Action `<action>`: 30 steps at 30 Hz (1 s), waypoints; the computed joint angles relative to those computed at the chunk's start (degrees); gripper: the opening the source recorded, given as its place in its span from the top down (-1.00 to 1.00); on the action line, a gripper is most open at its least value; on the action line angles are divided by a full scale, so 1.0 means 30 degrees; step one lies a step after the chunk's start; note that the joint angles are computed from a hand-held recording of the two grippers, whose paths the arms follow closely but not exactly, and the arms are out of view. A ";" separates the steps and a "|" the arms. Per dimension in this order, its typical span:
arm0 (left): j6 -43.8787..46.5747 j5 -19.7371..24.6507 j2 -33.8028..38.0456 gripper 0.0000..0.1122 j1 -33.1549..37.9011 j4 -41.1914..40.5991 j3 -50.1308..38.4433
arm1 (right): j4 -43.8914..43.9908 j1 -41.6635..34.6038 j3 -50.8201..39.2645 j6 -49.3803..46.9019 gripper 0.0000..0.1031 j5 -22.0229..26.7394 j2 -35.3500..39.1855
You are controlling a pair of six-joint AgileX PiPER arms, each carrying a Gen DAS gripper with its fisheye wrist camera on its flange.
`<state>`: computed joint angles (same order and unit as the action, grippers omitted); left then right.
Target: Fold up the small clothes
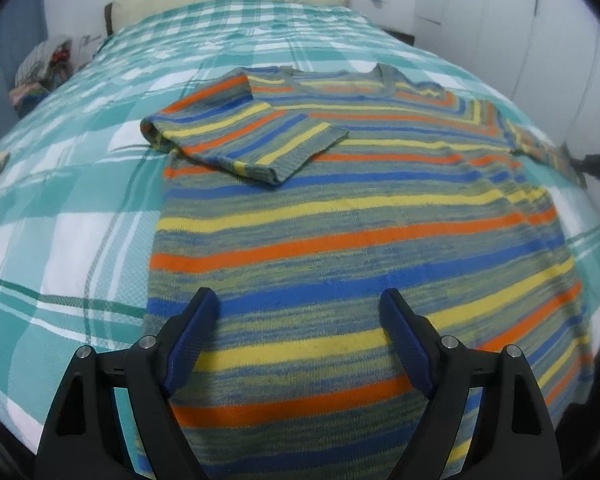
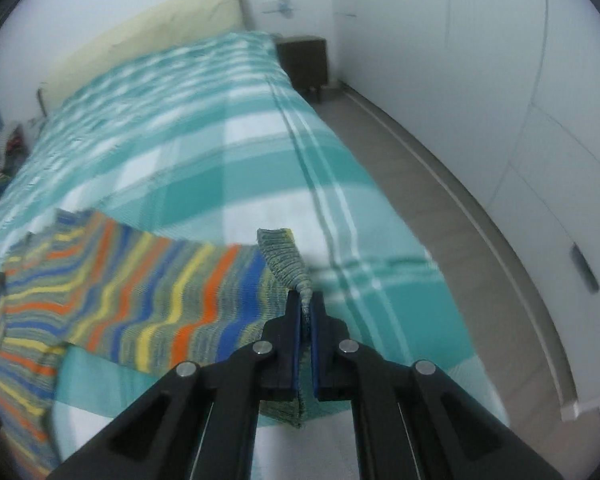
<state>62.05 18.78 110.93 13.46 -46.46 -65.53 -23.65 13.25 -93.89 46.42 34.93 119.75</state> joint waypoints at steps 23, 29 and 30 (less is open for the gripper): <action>-0.4232 0.2384 -0.2435 -0.67 0.1269 0.3593 -0.1434 | -0.6534 0.0261 0.3560 0.8876 0.22 0.0791 -0.1564; -0.3158 0.4485 -0.1358 -0.76 0.0034 0.6028 -0.6798 | -1.4006 0.2352 0.5712 1.4499 -0.04 -0.0292 -0.3421; -0.2825 0.5185 -0.0378 -0.76 -0.0434 0.6956 -0.7902 | -1.4337 0.2627 0.5640 1.4610 -0.05 -0.0512 -0.3352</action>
<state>53.58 34.34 109.80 12.15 -25.59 -89.24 -66.66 21.13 -76.97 90.25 33.39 109.69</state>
